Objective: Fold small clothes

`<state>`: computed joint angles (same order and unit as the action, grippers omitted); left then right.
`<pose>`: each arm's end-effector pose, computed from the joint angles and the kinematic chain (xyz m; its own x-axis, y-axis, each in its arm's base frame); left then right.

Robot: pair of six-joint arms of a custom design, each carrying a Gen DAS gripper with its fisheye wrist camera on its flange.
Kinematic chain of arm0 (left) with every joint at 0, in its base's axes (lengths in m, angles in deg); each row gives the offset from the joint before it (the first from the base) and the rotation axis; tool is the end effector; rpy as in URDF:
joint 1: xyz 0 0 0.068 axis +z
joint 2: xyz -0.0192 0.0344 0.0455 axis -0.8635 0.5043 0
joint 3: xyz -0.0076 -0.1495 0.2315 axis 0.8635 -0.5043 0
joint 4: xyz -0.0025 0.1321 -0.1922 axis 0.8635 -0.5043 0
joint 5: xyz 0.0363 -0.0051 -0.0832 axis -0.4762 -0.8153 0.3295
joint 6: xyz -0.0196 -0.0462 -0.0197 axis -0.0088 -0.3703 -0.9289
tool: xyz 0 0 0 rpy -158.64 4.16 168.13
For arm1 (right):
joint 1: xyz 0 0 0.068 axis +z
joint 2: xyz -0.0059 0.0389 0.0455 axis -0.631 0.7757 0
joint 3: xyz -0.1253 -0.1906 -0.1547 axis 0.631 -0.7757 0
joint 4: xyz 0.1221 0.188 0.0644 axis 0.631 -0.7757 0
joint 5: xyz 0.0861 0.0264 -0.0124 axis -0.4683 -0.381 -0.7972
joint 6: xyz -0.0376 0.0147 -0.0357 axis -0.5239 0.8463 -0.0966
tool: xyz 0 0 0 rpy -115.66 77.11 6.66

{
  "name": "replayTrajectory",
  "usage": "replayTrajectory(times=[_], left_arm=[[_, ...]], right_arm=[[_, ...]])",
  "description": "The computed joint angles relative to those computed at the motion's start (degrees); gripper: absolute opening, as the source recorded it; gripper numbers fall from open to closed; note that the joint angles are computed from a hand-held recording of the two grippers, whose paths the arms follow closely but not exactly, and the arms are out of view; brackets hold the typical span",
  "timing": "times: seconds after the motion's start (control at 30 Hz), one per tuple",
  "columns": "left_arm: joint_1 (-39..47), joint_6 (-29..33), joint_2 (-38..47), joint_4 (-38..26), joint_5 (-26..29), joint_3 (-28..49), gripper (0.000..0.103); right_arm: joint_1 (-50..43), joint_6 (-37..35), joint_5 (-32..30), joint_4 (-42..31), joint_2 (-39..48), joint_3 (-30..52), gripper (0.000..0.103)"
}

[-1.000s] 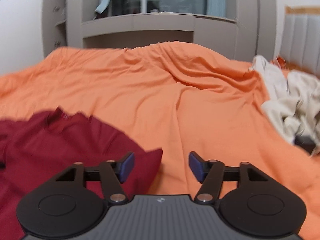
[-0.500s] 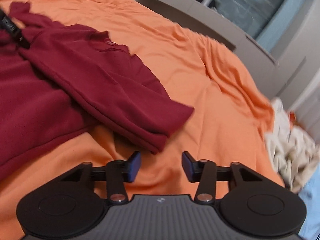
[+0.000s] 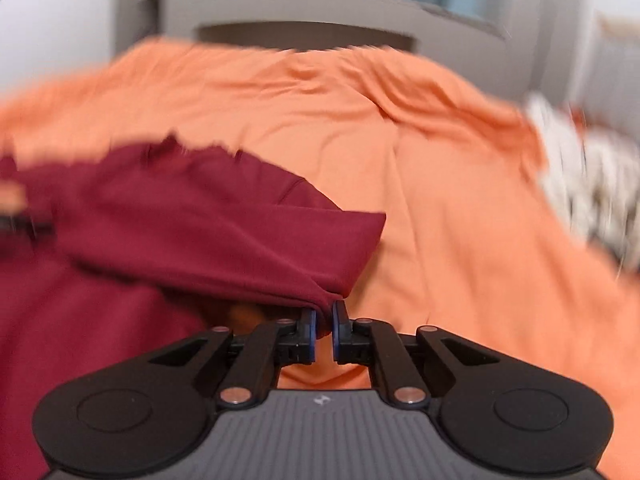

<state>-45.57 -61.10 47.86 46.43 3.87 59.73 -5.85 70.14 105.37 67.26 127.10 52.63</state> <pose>0.3132 0.0699 0.1183 -0.7532 0.0355 -0.6568 0.0848 0.9954 -0.0435 0.1946 0.1100 0.1176 -0.6354 -0.0148 -0.7720 -0.0164 0.9998 -0.0057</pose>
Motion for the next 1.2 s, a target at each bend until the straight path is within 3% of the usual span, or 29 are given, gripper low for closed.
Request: replayTrajectory(times=[0.1,0.2,0.27,0.37,0.4,0.5,0.6,0.67,0.73,0.87,0.93,1.0,1.13,1.2], left_arm=[[-0.2,0.2,0.1,0.2,-0.5,-0.2,0.102],[-0.2,0.3,0.1,0.1,-0.3,-0.1,0.102],[-0.2,0.4,0.2,0.0,-0.2,0.0,0.103],[-0.4,0.5,0.1,-0.1,-0.3,0.0,0.103],[-0.4,0.5,0.1,-0.2,-0.3,0.0,0.103],[-0.4,0.5,0.1,-0.2,-0.5,0.0,0.103],[-0.6,0.6,0.0,-0.4,-0.8,0.0,0.103],[-0.6,0.5,0.0,-0.4,-0.8,0.0,0.102],[-0.6,0.5,0.0,-0.4,-0.9,0.0,0.102],[-0.5,0.5,0.0,-0.4,-0.7,0.0,0.103],[-0.6,0.4,0.0,-0.4,-0.7,0.0,0.103],[-0.6,0.6,0.0,-0.3,-0.8,0.0,0.103],[-0.5,0.6,-0.1,-0.3,-0.7,-0.1,0.103],[-0.6,0.6,0.0,-0.3,-0.7,-0.1,0.102]], right_arm=[[-1.6,4.3,-2.2,0.4,-0.2,-1.5,0.008],[-0.9,2.8,-0.3,-0.1,2.5,-0.6,0.008],[2.3,0.5,5.7,-0.7,4.7,0.9,0.008],[11.7,-7.3,23.2,0.9,9.7,3.4,0.008],[13.7,-7.6,25.1,-0.6,10.1,4.2,0.008],[10.1,-5.9,13.8,-4.3,8.1,4.6,0.009],[4.7,-7.2,3.3,-4.8,3.3,2.3,0.023],[0.0,-8.7,-4.4,-5.0,-2.3,-0.3,0.051],[-5.4,-10.0,-10.8,-4.8,-7.5,-2.5,0.062],[-17.5,-8.7,-22.2,0.6,-11.1,-5.7,0.068],[-24.5,-5.6,-30.3,6.7,-6.6,-5.3,0.068],[-28.1,-2.6,-34.2,11.5,0.3,-2.8,0.068],[-29.9,3.3,-36.3,17.6,11.8,1.4,0.061],[-30.6,5.7,-37.9,19.6,17.1,3.9,0.047]])
